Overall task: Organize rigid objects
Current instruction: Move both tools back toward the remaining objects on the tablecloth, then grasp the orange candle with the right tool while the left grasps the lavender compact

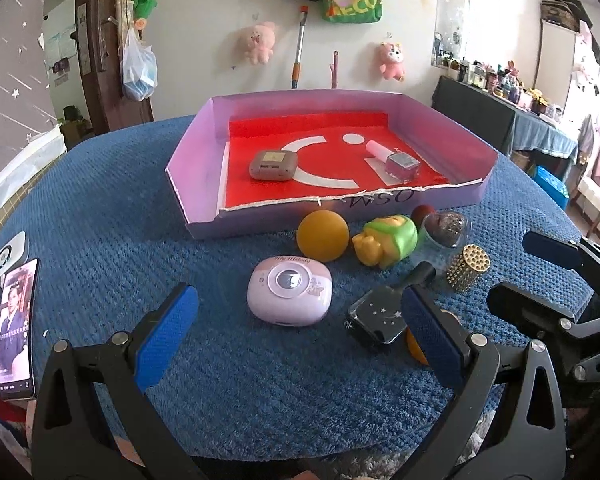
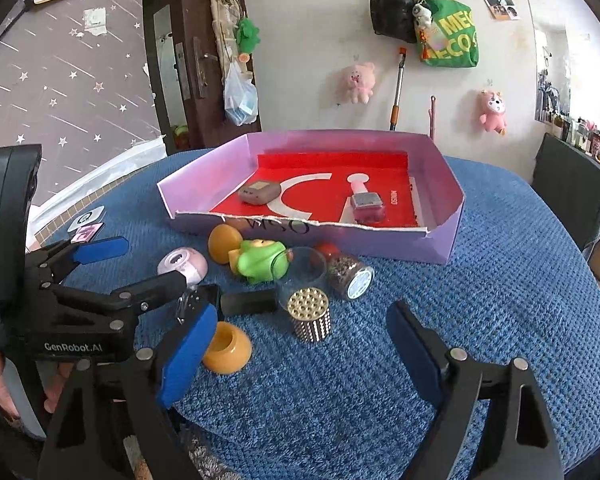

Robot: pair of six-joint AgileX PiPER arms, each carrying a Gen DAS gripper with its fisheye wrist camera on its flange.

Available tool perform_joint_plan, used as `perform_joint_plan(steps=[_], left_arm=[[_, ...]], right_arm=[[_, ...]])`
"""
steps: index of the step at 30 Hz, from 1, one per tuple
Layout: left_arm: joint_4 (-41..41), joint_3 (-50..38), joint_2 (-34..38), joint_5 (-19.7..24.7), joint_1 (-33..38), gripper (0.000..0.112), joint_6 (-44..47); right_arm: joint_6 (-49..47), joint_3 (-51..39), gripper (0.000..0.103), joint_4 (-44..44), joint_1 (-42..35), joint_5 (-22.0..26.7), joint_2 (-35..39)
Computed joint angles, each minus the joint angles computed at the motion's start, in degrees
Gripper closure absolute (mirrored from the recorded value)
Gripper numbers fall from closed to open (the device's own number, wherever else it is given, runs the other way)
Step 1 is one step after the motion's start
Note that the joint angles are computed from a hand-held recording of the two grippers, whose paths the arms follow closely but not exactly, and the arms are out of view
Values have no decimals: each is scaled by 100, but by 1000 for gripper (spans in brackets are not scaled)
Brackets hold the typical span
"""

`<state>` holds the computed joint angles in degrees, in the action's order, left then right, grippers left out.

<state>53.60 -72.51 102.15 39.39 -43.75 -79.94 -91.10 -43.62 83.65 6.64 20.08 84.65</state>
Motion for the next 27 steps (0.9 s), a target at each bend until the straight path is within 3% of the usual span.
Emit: perform_joint_plan(steps=[4, 9, 16, 21, 27], left_arm=[[-63, 65, 6, -82, 59, 10, -20], [-133, 192, -89, -395, 115, 18, 67], [-635, 219, -62, -865, 164, 29, 669], [-390, 296, -101, -711, 164, 34, 316], [-530, 503, -216, -812, 422, 35, 264]], right_arm=[[3, 5, 23, 28, 35, -114, 68], [365, -106, 30, -233, 10, -208, 252], [570, -163, 32, -438, -12, -175, 372], [544, -146, 32, -434, 3, -209, 371], [270, 78, 33, -274, -164, 330, 161]])
